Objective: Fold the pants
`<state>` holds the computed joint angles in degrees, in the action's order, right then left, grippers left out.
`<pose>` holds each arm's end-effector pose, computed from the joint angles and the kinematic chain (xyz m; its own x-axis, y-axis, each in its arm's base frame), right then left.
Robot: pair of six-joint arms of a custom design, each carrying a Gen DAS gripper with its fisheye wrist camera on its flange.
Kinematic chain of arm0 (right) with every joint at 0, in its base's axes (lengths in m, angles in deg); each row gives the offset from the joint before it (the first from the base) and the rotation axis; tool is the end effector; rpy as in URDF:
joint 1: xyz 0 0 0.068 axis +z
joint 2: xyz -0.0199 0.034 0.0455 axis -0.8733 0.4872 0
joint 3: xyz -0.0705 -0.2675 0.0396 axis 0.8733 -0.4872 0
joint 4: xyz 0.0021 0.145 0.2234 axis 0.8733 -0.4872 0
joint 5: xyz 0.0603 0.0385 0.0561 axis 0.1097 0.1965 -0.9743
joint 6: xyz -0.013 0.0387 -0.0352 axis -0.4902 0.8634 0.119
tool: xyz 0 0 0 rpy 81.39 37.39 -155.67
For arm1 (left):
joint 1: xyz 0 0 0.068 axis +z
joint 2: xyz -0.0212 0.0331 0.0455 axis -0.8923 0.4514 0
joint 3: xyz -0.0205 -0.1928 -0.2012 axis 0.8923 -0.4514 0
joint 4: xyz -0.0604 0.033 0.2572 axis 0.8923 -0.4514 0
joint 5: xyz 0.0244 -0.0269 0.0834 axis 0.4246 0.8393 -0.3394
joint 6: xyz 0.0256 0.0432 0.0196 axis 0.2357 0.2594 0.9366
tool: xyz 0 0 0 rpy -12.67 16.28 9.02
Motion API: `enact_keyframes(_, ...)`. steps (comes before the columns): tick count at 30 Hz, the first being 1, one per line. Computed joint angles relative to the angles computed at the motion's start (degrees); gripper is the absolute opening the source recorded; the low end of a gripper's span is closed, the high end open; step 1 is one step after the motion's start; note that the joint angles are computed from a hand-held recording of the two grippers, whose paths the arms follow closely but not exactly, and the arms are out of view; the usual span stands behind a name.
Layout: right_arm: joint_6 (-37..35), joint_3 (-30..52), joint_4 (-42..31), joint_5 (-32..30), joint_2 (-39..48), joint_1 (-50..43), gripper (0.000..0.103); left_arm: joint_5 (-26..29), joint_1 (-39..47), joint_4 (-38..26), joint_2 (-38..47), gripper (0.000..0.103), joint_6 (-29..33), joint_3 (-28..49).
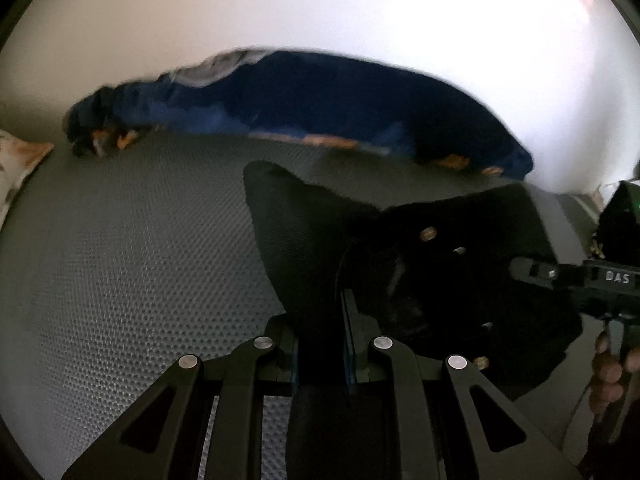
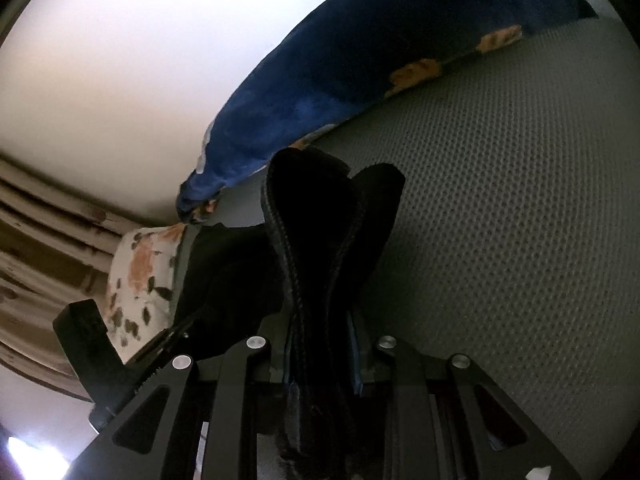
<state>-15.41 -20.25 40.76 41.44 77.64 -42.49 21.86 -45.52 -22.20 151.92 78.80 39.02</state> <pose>0.2651 0.0988 0.1513 -0.8114 0.4807 -0.3325 0.1584 0.7283 0.6667 0.3538 0.0954 0.1785 -0.8055 0.1734 -0.5667 0.3218 0.9309 -0.1726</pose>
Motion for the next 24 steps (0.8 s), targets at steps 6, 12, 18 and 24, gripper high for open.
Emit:
enact_keyframes(6, -1.79, -0.78, -2.3, 6.34, 3.82, 1.11, 0.043, -0.77, 1.56, 4.48, 4.34, 0.036, 1.42, -2.11)
enact_keyframes(12, -2.46, -0.52, -3.3, 11.58, 3.94, 4.05, 0.042, -3.74, 0.99, 8.14, 3.12, 0.053, 0.27, -4.26)
enact_keyframes(18, -2.23, 1.58, -10.32, 17.29, 1.81, 7.74, 0.054, -8.2, 1.56, 7.9, -2.91, 0.061, 1.34, -8.19)
enact_keyframes(24, 1.48, 2.14, -19.64, 29.26, -5.15, 17.08, 0.065, -6.6, 5.34, 6.45, -13.68, 0.074, 4.4, -15.63)
